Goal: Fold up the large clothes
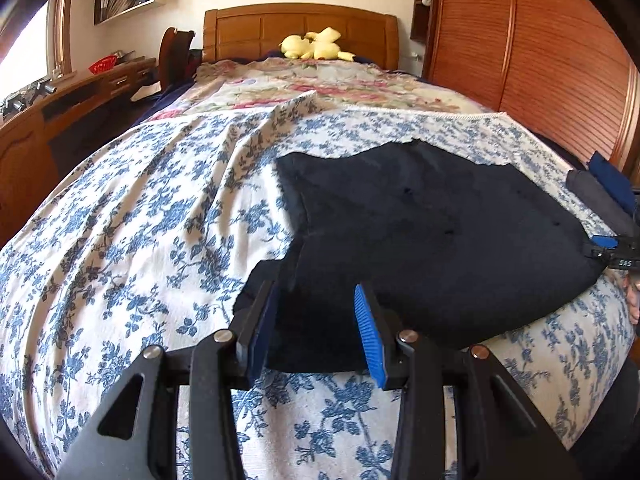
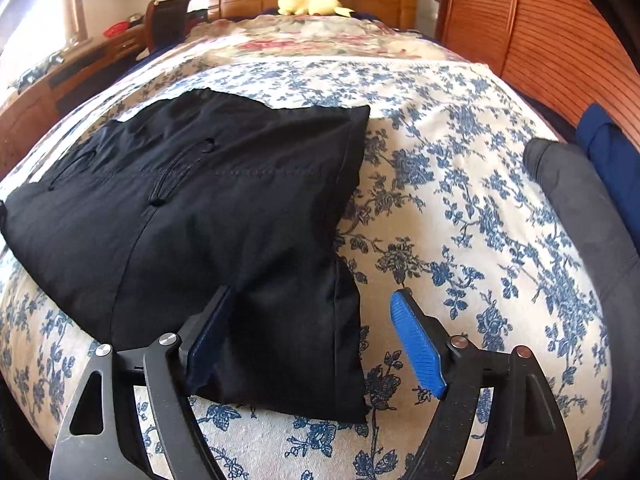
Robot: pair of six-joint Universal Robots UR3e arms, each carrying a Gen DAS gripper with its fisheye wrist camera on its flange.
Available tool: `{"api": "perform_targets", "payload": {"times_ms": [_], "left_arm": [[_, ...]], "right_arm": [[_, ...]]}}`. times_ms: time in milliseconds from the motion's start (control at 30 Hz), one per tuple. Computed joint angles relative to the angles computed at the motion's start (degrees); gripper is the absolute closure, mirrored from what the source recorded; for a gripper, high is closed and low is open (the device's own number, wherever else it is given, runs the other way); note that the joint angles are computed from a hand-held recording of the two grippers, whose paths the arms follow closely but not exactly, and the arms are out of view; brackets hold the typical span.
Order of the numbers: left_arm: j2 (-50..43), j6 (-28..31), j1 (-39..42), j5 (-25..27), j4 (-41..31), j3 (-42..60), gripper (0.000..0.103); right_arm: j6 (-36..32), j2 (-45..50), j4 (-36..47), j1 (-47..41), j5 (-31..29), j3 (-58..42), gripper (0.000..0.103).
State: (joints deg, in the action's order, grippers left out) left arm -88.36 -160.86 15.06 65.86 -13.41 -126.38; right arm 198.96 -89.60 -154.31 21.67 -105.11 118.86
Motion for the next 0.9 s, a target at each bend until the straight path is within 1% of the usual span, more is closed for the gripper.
{"api": "perform_targets", "payload": {"times_ms": [133, 233, 367, 433, 533, 567, 600, 667, 700, 733, 767, 800, 833, 900], "left_arm": [[-1.43, -0.34, 0.23, 0.32, -2.43, 1.33, 0.064], [-1.7, -0.34, 0.34, 0.33, -2.9, 1.47, 0.063], [-2.34, -0.58, -0.62, 1.96, -2.87, 1.6, 0.062], [-2.18, -0.62, -1.36, 2.99, -2.4, 1.34, 0.062], [-2.07, -0.07, -1.61, 3.01, -2.85, 1.58, 0.063], [-2.32, 0.1, -1.64, 2.93, -2.46, 1.51, 0.063], [-2.55, 0.36, -1.33, 2.37, -2.43, 1.48, 0.065], [-2.8, 1.14, -0.29, -0.17, -4.26, 1.8, 0.076], [-2.66, 1.77, 0.38, -2.0, -5.92, 2.01, 0.084], [-2.52, 2.05, 0.39, -2.28, -6.75, 2.23, 0.09], [-2.29, 2.24, 0.23, -2.16, -6.75, 2.13, 0.092], [-1.99, 2.1, -0.17, -1.48, -6.55, 2.04, 0.094], [-1.44, 1.87, -0.39, -1.12, -6.56, 1.86, 0.098], [0.1, 1.75, -1.03, -0.1, -6.83, 1.6, 0.099]], "right_arm": [[0.58, -0.42, 1.32, 0.07, 0.51, -0.19, 0.022], [0.56, -0.7, 1.82, 0.68, 0.17, -0.07, 0.022], [0.82, -2.4, 3.18, 1.58, -0.05, 0.93, 0.022], [0.6, -2.87, 2.76, 1.72, -0.1, 1.89, 0.017], [-0.34, -3.99, 2.29, -0.26, 3.74, 4.13, 0.016], [-0.21, -4.59, 1.69, -1.55, 6.1, 5.27, 0.016], [-0.17, -4.94, 0.74, -2.7, 8.41, 6.33, 0.015], [-1.53, -4.39, -1.06, -3.16, 10.39, 7.06, 0.017], [-2.21, -3.93, -1.81, -2.98, 10.85, 7.07, 0.027], [-3.02, -4.16, -3.48, -3.52, 13.06, 7.83, 0.044], [-3.29, -4.09, -3.93, -3.58, 14.16, 7.83, 0.051], [-3.85, -3.85, -4.16, -2.96, 14.39, 7.37, 0.07], [-4.5, -3.89, -4.66, -2.53, 14.99, 7.18, 0.082], [-4.71, -3.29, -4.5, -0.15, 12.09, 5.73, 0.087]]}}
